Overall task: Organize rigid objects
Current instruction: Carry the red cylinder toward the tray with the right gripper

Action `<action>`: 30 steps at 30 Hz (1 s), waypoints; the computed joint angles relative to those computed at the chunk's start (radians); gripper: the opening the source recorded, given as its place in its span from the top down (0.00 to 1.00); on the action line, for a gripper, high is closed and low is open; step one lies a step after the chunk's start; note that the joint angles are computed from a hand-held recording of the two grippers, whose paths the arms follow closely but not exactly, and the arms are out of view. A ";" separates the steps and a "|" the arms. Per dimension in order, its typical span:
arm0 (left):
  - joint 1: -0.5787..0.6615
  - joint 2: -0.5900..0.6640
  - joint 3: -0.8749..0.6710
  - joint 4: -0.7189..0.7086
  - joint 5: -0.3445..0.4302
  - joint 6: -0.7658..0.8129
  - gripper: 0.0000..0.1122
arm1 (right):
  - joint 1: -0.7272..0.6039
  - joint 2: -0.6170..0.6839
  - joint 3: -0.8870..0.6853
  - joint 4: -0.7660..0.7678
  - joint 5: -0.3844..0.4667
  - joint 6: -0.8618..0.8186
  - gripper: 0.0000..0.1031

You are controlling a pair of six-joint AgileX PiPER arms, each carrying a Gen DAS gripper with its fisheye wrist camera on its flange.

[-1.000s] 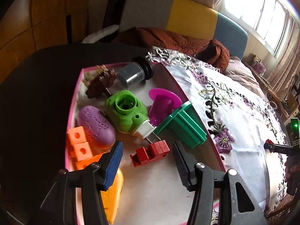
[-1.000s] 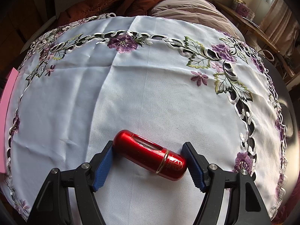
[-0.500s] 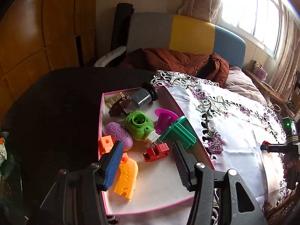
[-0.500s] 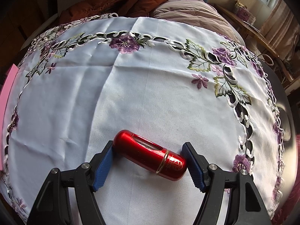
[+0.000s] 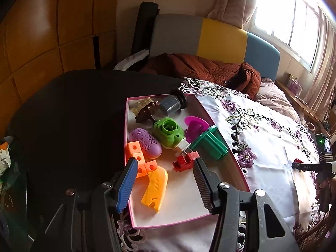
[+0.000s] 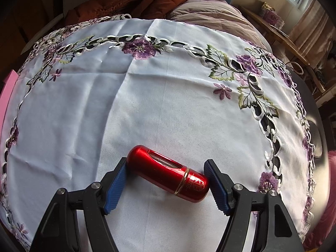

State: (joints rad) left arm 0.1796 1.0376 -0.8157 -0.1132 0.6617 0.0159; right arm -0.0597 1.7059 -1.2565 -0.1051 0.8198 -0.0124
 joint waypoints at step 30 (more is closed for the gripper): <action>0.343 -0.028 0.052 -0.230 0.009 0.291 0.42 | 0.833 0.163 -0.290 0.129 -0.033 0.086 0.30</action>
